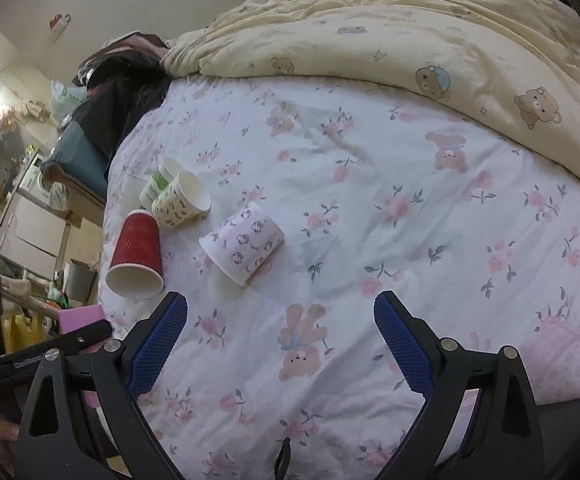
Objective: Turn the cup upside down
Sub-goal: 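Rotate the left gripper to turn the pink cup mouth-down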
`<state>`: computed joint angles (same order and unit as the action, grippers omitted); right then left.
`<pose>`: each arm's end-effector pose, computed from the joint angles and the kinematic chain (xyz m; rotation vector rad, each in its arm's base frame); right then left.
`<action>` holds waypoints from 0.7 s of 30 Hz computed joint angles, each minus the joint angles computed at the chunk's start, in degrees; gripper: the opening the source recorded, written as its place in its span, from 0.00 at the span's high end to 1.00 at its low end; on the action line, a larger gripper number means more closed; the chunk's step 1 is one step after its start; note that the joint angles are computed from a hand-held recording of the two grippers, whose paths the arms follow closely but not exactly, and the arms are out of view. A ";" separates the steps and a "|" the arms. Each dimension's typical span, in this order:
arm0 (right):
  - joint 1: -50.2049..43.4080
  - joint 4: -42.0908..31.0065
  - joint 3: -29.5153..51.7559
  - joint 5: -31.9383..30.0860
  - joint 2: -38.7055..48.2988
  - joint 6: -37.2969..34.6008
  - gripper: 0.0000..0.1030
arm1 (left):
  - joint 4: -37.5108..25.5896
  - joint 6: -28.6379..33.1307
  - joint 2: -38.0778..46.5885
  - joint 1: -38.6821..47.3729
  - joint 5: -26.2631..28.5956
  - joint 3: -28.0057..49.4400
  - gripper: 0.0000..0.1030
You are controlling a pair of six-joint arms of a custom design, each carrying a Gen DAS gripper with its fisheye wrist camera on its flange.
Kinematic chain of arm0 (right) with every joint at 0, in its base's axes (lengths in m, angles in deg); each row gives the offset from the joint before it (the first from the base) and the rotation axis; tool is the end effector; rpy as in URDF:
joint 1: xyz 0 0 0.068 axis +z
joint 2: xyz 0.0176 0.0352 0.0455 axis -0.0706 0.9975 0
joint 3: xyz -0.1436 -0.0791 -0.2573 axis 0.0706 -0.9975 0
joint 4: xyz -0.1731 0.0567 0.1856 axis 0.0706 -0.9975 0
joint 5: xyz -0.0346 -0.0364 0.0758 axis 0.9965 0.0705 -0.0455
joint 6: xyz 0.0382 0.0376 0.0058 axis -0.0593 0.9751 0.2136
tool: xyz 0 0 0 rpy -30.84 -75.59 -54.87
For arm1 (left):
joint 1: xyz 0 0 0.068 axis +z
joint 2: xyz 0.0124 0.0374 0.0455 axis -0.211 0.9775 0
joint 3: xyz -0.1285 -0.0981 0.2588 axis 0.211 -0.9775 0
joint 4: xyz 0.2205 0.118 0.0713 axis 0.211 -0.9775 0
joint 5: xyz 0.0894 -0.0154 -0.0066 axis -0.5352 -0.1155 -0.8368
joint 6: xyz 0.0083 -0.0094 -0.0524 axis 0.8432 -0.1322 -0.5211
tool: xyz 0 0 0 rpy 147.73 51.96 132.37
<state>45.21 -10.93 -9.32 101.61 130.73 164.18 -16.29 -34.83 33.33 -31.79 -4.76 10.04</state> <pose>0.1533 0.1558 0.2647 0.7787 2.4361 0.3031 0.2999 -0.1154 0.2768 0.5166 2.8132 -0.4005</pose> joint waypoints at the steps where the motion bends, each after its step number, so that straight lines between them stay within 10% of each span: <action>1: 0.06 0.10 0.23 -0.15 0.49 -0.47 0.06 | 0.61 0.31 -0.51 0.87 0.69 -0.73 0.49; 21: 2.18 18.57 3.24 -18.58 12.69 -19.62 0.06 | 4.71 -1.76 -1.22 3.91 9.45 -2.74 0.49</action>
